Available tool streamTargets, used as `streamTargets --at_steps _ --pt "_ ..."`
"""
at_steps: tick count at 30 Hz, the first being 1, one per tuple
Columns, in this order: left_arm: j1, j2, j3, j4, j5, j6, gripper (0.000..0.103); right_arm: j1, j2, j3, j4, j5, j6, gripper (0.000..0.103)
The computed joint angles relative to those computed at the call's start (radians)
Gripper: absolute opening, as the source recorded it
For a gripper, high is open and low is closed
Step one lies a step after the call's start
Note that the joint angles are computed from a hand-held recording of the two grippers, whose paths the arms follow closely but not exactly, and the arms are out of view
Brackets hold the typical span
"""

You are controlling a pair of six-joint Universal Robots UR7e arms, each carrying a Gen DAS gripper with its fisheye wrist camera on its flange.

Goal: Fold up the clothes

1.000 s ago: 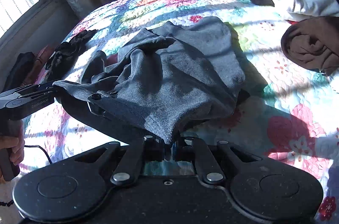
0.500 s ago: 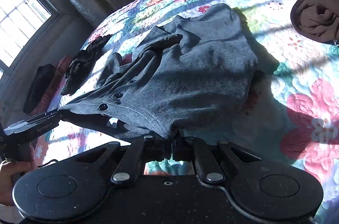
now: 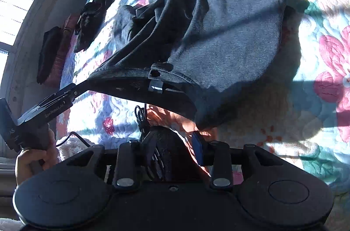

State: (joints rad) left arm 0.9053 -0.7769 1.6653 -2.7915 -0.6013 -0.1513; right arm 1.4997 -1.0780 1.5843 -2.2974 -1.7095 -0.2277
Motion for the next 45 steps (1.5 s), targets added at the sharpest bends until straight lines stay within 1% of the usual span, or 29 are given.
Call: streamTargets --at_steps 2,3,5,6,8,9,11,12,14,17,19,21,22,25,26,28,30,32,35,36,37,38,39,40,41,42,43,44,45 --pt "-0.011 -0.012 0.016 -0.074 0.033 0.055 0.070 0.043 0.010 -0.010 -0.027 -0.056 -0.052 0.044" --pt "-0.012 -0.014 0.021 -0.114 0.036 0.081 0.075 0.060 0.020 -0.015 -0.054 -0.082 -0.080 0.044" --pt "0.007 -0.010 -0.004 -0.158 -0.009 0.111 0.083 0.086 0.053 -0.040 -0.112 -0.115 -0.134 0.044" --pt "0.020 -0.008 -0.028 -0.128 -0.035 0.099 0.083 0.097 0.077 -0.061 -0.136 -0.126 -0.165 0.044" --pt "0.051 0.007 -0.112 0.016 -0.079 0.012 0.082 0.106 0.134 -0.123 -0.164 -0.106 -0.200 0.044" --pt "0.063 0.019 -0.153 0.047 -0.116 0.005 0.081 0.109 0.167 -0.164 -0.167 -0.093 -0.200 0.044" --pt "0.083 0.038 -0.207 0.021 -0.213 0.065 0.083 0.115 0.239 -0.268 -0.147 -0.072 -0.154 0.044" --pt "0.092 0.055 -0.245 0.041 -0.239 0.066 0.083 0.117 0.267 -0.312 -0.135 -0.051 -0.135 0.044" --pt "0.099 0.111 -0.333 0.076 -0.194 0.075 0.083 0.122 0.320 -0.383 -0.131 -0.005 -0.149 0.044" --pt "0.118 0.214 -0.464 0.119 -0.086 0.129 0.083 0.131 0.387 -0.441 -0.193 -0.036 -0.195 0.044" --pt "0.149 0.268 -0.541 0.194 -0.060 0.113 0.083 0.120 0.422 -0.478 -0.203 -0.044 -0.170 0.044" --pt "0.188 0.297 -0.591 0.275 -0.094 0.035 0.083 0.103 0.452 -0.524 -0.171 -0.039 -0.122 0.044" --pt "0.206 0.303 -0.602 0.281 -0.134 0.022 0.083 0.095 0.467 -0.547 -0.155 -0.038 -0.107 0.044" --pt "0.252 0.307 -0.591 0.231 -0.268 0.037 0.082 0.077 0.522 -0.626 -0.130 -0.060 -0.073 0.045" --pt "0.254 0.304 -0.570 0.204 -0.271 0.054 0.080 0.069 0.544 -0.661 -0.114 -0.062 -0.058 0.045" --pt "0.251 0.298 -0.528 0.152 -0.263 0.090 0.080 0.057 0.574 -0.712 -0.094 -0.066 -0.025 0.045" --pt "0.258 0.288 -0.508 0.126 -0.304 0.092 0.080 0.048 0.609 -0.774 -0.063 -0.082 0.025 0.045" --pt "0.268 0.288 -0.505 0.087 -0.346 0.102 0.080 0.039 0.632 -0.818 -0.047 -0.076 0.058 0.045" --pt "0.284 0.310 -0.541 0.063 -0.372 0.071 0.081 0.030 0.665 -0.879 -0.023 -0.055 0.064 0.046" --pt "0.290 0.319 -0.556 0.062 -0.379 0.053 0.081 0.027 0.677 -0.899 -0.018 -0.041 0.067 0.048" --pt "0.293 0.325 -0.565 0.061 -0.382 0.038 0.081 0.023 0.690 -0.921 -0.012 -0.021 0.073 0.055" --pt "0.294 0.334 -0.574 0.054 -0.384 0.034 0.081 0.017 0.705 -0.946 -0.006 0.007 0.081 0.058" --pt "0.293 0.339 -0.579 0.042 -0.385 0.046 0.078 0.014 0.720 -0.971 0.001 0.024 0.085 0.060" --pt "0.292 0.343 -0.581 0.028 -0.385 0.062 0.068 0.013 0.735 -0.994 0.007 0.027 0.082 0.060" --pt "0.285 0.348 -0.583 0.018 -0.362 0.058 0.017 0.013 0.753 -1.019 0.010 0.018 0.079 0.060" --pt "0.278 0.350 -0.578 -0.003 -0.337 0.041 0.004 0.015 0.771 -1.042 0.005 0.000 0.074 0.060" --pt "0.270 0.348 -0.557 -0.054 -0.321 0.053 0.004 0.014 0.781 -1.049 -0.005 0.000 0.064 0.057" --pt "0.263 0.345 -0.534 -0.114 -0.307 0.076 0.004 0.008 0.785 -1.053 -0.007 0.031 0.048 0.049" --pt "0.251 0.344 -0.515 -0.172 -0.274 0.110 0.004 0.001 0.791 -1.064 0.004 0.079 0.022 0.011"
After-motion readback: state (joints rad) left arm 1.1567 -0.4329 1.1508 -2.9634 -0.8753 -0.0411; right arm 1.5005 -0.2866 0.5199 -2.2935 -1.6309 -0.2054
